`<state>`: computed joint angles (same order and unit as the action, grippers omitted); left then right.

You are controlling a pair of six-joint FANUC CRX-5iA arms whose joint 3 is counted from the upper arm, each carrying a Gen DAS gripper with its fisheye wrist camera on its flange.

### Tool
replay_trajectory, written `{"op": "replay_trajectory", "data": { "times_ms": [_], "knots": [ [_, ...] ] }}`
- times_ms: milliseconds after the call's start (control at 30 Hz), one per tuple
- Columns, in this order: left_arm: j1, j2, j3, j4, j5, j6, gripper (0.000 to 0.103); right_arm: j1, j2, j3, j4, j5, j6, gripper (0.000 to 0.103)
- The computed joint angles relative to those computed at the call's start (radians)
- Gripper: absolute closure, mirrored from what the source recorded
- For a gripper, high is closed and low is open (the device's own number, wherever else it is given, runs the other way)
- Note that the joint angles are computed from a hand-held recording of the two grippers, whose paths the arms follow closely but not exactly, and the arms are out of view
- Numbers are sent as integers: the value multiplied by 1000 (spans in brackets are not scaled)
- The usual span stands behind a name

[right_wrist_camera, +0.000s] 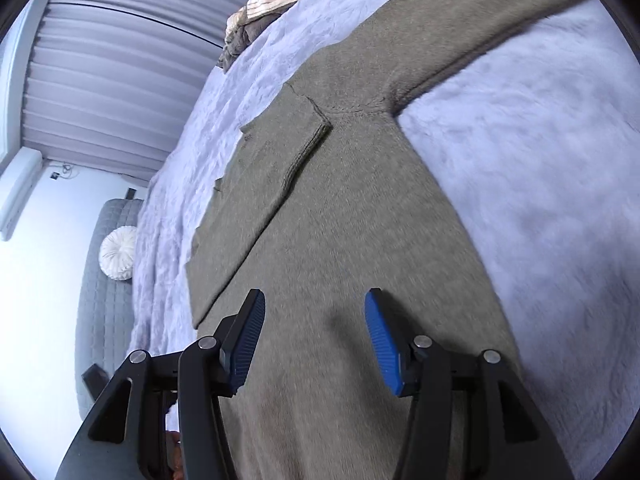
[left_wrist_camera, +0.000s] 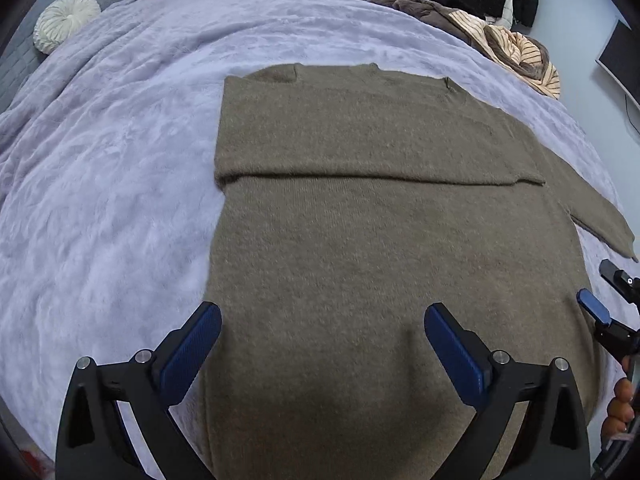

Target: Fold small clothes

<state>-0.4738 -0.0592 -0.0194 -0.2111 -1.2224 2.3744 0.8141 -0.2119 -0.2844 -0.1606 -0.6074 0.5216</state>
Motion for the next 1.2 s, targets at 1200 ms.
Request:
{"op": "replay_trajectory", "data": {
  "times_ms": [1200],
  "knots": [
    [-213, 459, 543, 3, -129, -76, 1, -510, -10, -99, 227, 185, -232, 34]
  ]
}}
